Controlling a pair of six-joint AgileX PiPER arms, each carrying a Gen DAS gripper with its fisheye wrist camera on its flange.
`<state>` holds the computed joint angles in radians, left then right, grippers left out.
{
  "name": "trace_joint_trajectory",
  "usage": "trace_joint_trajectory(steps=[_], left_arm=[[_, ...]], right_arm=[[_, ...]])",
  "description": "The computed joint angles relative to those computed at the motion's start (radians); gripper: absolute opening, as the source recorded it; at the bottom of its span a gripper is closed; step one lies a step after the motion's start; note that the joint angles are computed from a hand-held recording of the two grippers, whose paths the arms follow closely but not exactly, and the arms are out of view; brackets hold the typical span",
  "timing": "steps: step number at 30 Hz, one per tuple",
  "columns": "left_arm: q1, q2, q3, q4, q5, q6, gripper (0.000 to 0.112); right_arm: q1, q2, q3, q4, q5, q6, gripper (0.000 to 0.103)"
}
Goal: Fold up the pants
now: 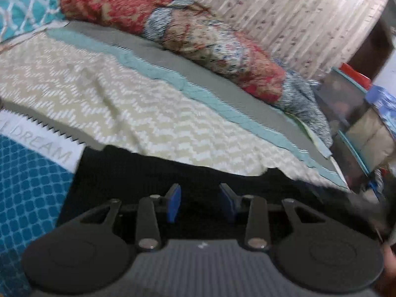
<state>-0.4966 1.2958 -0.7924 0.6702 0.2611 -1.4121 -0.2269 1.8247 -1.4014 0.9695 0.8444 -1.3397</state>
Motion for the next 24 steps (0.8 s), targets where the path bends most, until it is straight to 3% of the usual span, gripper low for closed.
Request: trace_joint_trajectory(steps=[2, 4, 6, 7, 8, 9, 10, 13, 16, 18, 19, 21, 22, 23, 24], left_arm=[[-0.043, 0.002, 0.0, 0.089, 0.011, -0.063, 0.034], [-0.063, 0.014, 0.001, 0.084, 0.005, -0.041, 0.034], [-0.077, 0.04, -0.007, 0.045, 0.027, 0.005, 0.034], [-0.084, 0.058, -0.013, 0.037, 0.054, 0.013, 0.034], [-0.086, 0.074, -0.015, 0.023, 0.078, 0.026, 0.033], [-0.084, 0.088, -0.016, 0.008, 0.096, 0.038, 0.024], [-0.078, 0.096, -0.011, -0.001, 0.1, 0.042, 0.017], [-0.075, 0.095, -0.004, 0.019, 0.1, 0.019, 0.018], [-0.098, 0.12, -0.033, 0.05, 0.146, -0.003, 0.018], [-0.1, 0.114, -0.033, 0.041, 0.153, 0.004, 0.018], [-0.099, 0.104, -0.029, 0.028, 0.147, 0.009, 0.018], [-0.09, 0.083, -0.023, -0.009, 0.132, 0.024, 0.022], [-0.091, 0.076, -0.025, -0.019, 0.128, 0.022, 0.027], [-0.098, 0.067, -0.027, -0.008, 0.126, 0.005, 0.029], [-0.109, 0.064, -0.032, 0.02, 0.127, -0.019, 0.033]], right_arm=[[0.018, 0.134, -0.185, -0.115, -0.004, 0.153, 0.046], [0.035, 0.264, -0.373, -0.245, 0.03, 0.315, 0.06], [0.049, 0.353, -0.496, -0.344, 0.088, 0.392, 0.064], [0.054, 0.38, -0.528, -0.374, 0.113, 0.394, 0.046], [0.058, 0.384, -0.52, -0.365, 0.111, 0.36, 0.019], [0.068, 0.362, -0.489, -0.354, 0.069, 0.334, 0.013], [0.075, 0.348, -0.468, -0.338, 0.023, 0.322, 0.008], [0.068, 0.384, -0.525, -0.267, -0.076, 0.455, 0.002], [0.086, 0.479, -0.666, -0.425, -0.051, 0.66, 0.002], [0.08, 0.477, -0.658, -0.439, -0.05, 0.642, 0.003], [0.06, 0.457, -0.628, -0.385, -0.041, 0.609, 0.008], [0.002, 0.45, -0.642, -0.231, 0.07, 0.498, 0.012], [-0.013, 0.473, -0.703, -0.196, 0.144, 0.477, 0.032], [-0.025, 0.477, -0.723, -0.184, 0.198, 0.445, 0.059], [-0.026, 0.464, -0.707, -0.183, 0.212, 0.409, 0.068]])
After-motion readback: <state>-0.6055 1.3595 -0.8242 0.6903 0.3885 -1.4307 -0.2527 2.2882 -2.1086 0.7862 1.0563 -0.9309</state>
